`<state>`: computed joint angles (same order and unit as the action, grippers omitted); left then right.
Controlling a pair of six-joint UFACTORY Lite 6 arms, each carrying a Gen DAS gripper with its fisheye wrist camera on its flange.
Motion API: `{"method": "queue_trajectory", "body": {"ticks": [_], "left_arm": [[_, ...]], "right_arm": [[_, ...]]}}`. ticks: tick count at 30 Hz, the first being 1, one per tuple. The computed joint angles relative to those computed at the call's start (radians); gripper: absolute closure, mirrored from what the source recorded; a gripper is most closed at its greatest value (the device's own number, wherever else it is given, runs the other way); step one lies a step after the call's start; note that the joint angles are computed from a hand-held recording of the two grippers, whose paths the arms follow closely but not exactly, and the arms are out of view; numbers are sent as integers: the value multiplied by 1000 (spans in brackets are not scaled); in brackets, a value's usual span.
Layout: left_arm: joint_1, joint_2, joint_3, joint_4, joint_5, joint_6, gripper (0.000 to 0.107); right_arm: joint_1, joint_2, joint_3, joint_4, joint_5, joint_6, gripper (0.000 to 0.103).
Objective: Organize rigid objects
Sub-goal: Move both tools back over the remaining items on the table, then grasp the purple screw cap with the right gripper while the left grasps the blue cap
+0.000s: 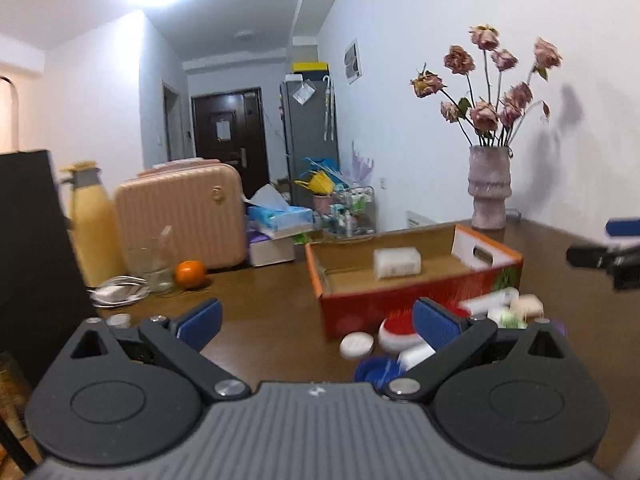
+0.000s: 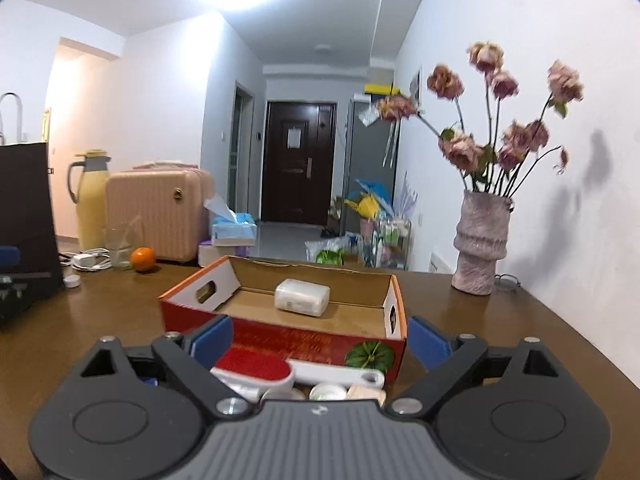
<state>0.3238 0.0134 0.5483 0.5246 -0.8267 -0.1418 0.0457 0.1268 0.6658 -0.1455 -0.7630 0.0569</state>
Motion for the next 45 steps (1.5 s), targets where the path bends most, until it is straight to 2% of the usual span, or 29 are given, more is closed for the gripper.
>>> {"method": "queue_trajectory", "body": {"ticks": [3,6,9,13,20,22,26,32,34,39,42,45], "left_arm": [[103,-54,-201,24,-212,42,4],[183,-96,-323,66,-308,49,4],[234,-140,-388,122,-334,53,4],[181,-131,-405,84,-328,110,4],[56,46,-327,-23,-302,133,4],[9,92,-286,-62,-275,137,4],[-93,198,-178,-171,-237,167,4],[-206,394,78,-290,-96,194,4],[-221,453,187,-280,-15,181,5],[-236,597,454,-204,178,61,17],[-255,671,575,-232,263,56,18],[-253,729,672,-185,340,-22,18]], "right_arm": [[26,-109,-207,41,-139,7,5],[84,-144,-356,133,-262,58,5],[165,-152,-462,220,-342,48,5],[260,-189,-556,334,-360,-61,5],[150,-192,-580,249,-315,-59,6],[95,-145,-542,191,-297,-38,8],[18,-15,-426,71,-264,14,19],[-39,198,-180,45,-176,16,27],[-69,259,-84,29,-121,29,27],[-113,387,139,-35,20,16,27],[-120,454,253,-36,108,-10,27],[-147,511,342,-164,165,88,28]]}}
